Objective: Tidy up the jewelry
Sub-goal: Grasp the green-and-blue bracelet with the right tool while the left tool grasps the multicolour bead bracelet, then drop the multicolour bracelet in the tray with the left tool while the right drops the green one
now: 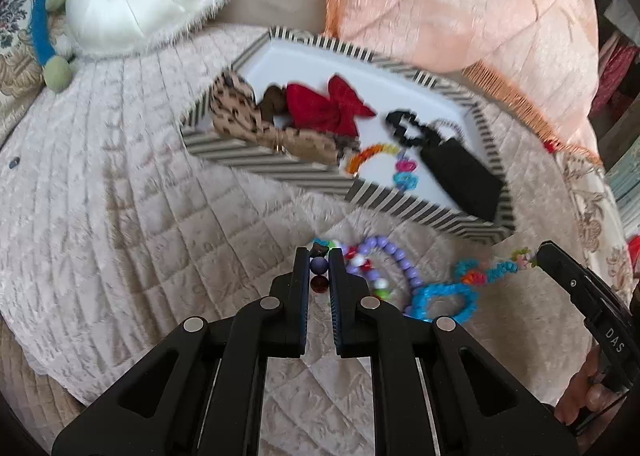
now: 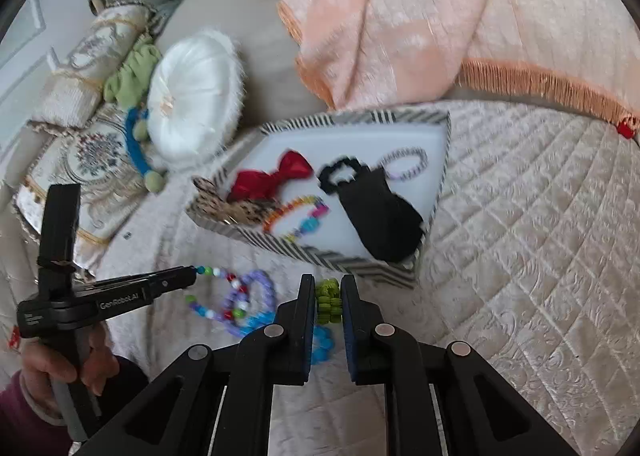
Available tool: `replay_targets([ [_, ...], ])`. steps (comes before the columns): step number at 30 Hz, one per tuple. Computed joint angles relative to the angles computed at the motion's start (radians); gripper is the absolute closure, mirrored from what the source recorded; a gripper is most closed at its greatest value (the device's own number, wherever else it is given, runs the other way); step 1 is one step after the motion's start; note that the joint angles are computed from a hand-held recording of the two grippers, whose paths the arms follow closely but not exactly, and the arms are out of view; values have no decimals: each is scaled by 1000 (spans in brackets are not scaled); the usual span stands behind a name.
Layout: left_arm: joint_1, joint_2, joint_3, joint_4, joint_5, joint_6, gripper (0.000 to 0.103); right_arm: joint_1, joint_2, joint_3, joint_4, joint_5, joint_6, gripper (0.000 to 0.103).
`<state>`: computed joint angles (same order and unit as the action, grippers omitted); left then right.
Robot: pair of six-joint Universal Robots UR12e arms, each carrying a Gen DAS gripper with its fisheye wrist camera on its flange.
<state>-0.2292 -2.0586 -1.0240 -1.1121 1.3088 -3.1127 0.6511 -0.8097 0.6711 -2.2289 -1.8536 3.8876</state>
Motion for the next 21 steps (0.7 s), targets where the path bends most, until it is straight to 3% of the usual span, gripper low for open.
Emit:
replay_targets([
  [21,15,69,-21,68,-18,13,95,29,5,-103,27,-74,-96,91],
])
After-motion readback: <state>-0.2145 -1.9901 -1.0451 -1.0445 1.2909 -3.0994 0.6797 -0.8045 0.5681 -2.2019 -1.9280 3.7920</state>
